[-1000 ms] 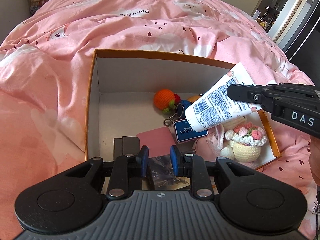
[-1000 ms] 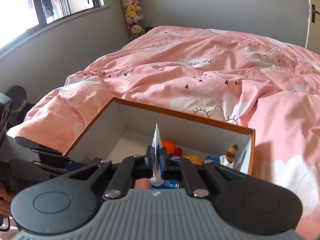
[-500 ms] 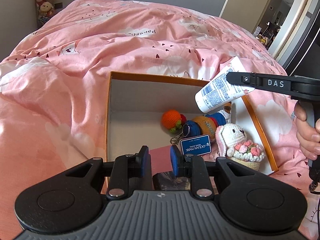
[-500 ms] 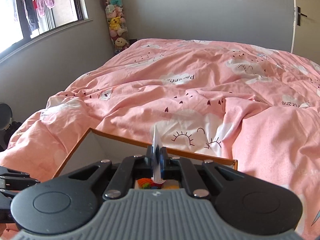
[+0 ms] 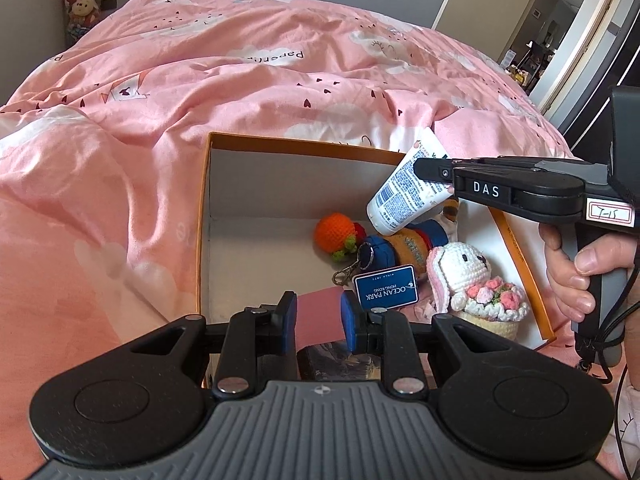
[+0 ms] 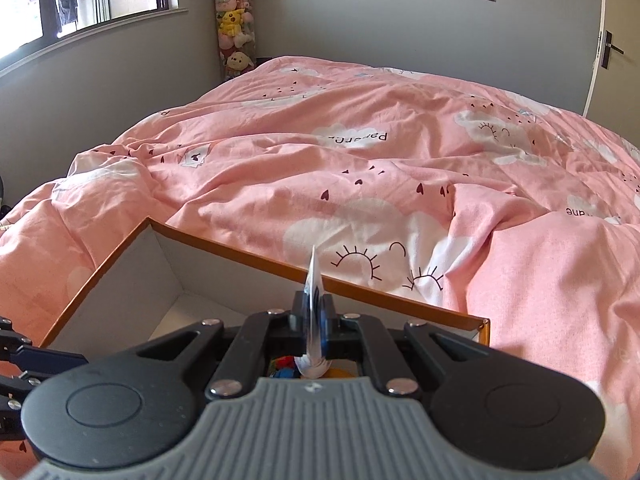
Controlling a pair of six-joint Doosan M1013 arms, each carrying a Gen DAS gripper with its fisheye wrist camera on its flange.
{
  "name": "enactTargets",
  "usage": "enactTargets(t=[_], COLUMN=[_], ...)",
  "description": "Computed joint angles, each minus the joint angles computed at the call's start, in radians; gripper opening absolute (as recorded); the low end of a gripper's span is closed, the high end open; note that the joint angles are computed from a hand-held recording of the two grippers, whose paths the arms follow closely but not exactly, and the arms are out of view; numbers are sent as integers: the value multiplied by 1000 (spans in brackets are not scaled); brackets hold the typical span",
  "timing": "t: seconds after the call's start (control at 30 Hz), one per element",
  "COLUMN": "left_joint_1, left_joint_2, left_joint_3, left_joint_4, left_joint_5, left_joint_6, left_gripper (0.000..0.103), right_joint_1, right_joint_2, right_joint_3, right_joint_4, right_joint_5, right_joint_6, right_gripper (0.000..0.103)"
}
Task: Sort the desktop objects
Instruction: 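Lower the brown box into the orange box and open left gripper while right releases the packet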
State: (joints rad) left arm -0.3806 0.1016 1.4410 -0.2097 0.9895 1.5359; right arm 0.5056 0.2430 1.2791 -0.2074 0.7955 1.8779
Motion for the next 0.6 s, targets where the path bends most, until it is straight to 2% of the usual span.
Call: enactTargets(t=[0.2,0.5,0.6], left_joint_1=[6,11,11], left_joint_2=[6,15,15], left_joint_3=[-1,-5,-4], left_joint_4=[-17,-34,-35], left_joint_5=[3,7,8], left_joint_6=[5,11,11], left_gripper=[27,27,27], right_joint_1=[1,12,10], right_joint_2=[24,44,60], right_joint_3=[-9,-22,-33], right_joint_4=[-11,-68,-31], right_joint_5=[46,46,68], right_joint_6=[7,34,15], right_gripper=[6,6,6])
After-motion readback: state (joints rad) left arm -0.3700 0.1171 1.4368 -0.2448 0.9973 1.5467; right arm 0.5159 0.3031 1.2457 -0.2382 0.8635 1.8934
